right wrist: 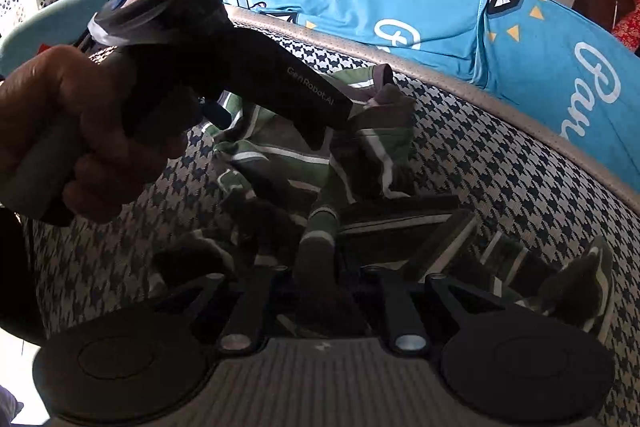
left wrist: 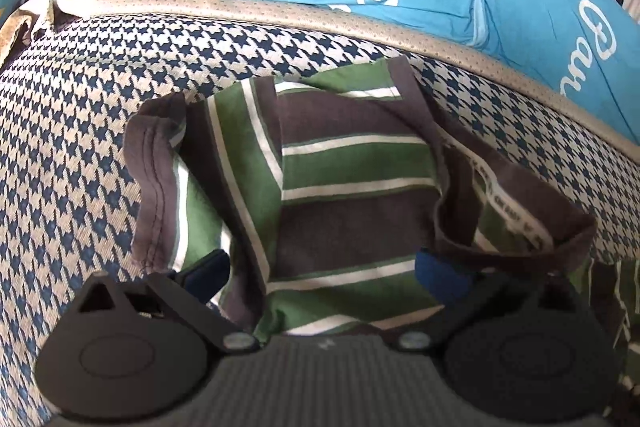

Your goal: Fold clothes

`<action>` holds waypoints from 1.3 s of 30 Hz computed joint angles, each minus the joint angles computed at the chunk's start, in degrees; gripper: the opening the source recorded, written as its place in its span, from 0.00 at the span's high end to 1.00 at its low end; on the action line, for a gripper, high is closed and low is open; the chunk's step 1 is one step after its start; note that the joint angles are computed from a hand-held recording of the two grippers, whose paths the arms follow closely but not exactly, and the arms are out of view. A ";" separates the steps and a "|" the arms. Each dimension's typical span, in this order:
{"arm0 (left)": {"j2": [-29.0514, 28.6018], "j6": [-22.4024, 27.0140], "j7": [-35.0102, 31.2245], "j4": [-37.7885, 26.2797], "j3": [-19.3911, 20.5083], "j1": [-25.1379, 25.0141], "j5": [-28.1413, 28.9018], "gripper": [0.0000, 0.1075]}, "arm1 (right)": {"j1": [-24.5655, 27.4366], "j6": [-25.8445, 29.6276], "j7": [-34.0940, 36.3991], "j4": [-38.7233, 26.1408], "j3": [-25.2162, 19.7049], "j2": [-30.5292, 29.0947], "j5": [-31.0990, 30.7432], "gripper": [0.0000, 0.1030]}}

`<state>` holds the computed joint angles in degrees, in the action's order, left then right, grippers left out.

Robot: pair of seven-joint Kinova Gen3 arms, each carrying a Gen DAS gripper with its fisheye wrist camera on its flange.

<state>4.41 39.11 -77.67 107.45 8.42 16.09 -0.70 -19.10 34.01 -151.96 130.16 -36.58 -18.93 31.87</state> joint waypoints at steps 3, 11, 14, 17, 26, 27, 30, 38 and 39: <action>0.25 0.16 0.70 0.09 0.11 0.44 -0.79 0.04 | -0.78 -4.61 2.00 2.15 4.80 -4.16 -3.51 0.75; 0.55 0.16 1.95 0.26 0.10 1.01 -2.23 0.04 | 6.72 -8.12 2.97 4.29 6.03 -11.24 -10.99 0.66; 0.59 0.40 2.28 0.08 0.15 1.23 -2.66 0.04 | 11.40 -6.56 2.36 3.59 5.12 -10.46 -13.92 0.60; 0.63 0.68 2.34 -0.11 0.19 1.34 -2.85 0.04 | 15.16 -5.11 1.76 2.91 4.72 -9.24 -16.63 0.59; 0.85 0.80 2.38 -0.12 0.21 1.59 -3.37 0.04 | 13.99 -5.35 2.67 2.74 6.15 -5.44 -19.11 0.58; 0.86 0.76 2.54 -0.06 0.22 1.70 -3.63 0.04 | 14.47 -5.57 2.16 2.77 5.34 -5.07 -18.63 0.62; 0.95 0.66 3.68 0.14 0.32 2.40 -5.21 0.04 | 15.30 -5.78 0.62 2.63 3.47 -3.55 -17.11 0.74; 0.96 0.05 6.50 0.68 0.43 3.65 -8.15 0.04 | 15.20 -6.53 -2.60 3.14 3.05 -4.17 -13.54 0.91; 0.93 -0.03 6.80 0.74 0.44 3.74 -8.37 0.04 | 15.58 -6.51 -2.88 3.17 2.80 -4.57 -13.20 0.91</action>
<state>5.35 39.08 -70.87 108.18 8.86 19.83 -9.07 -3.52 27.50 -154.84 133.33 -33.77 -23.50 18.68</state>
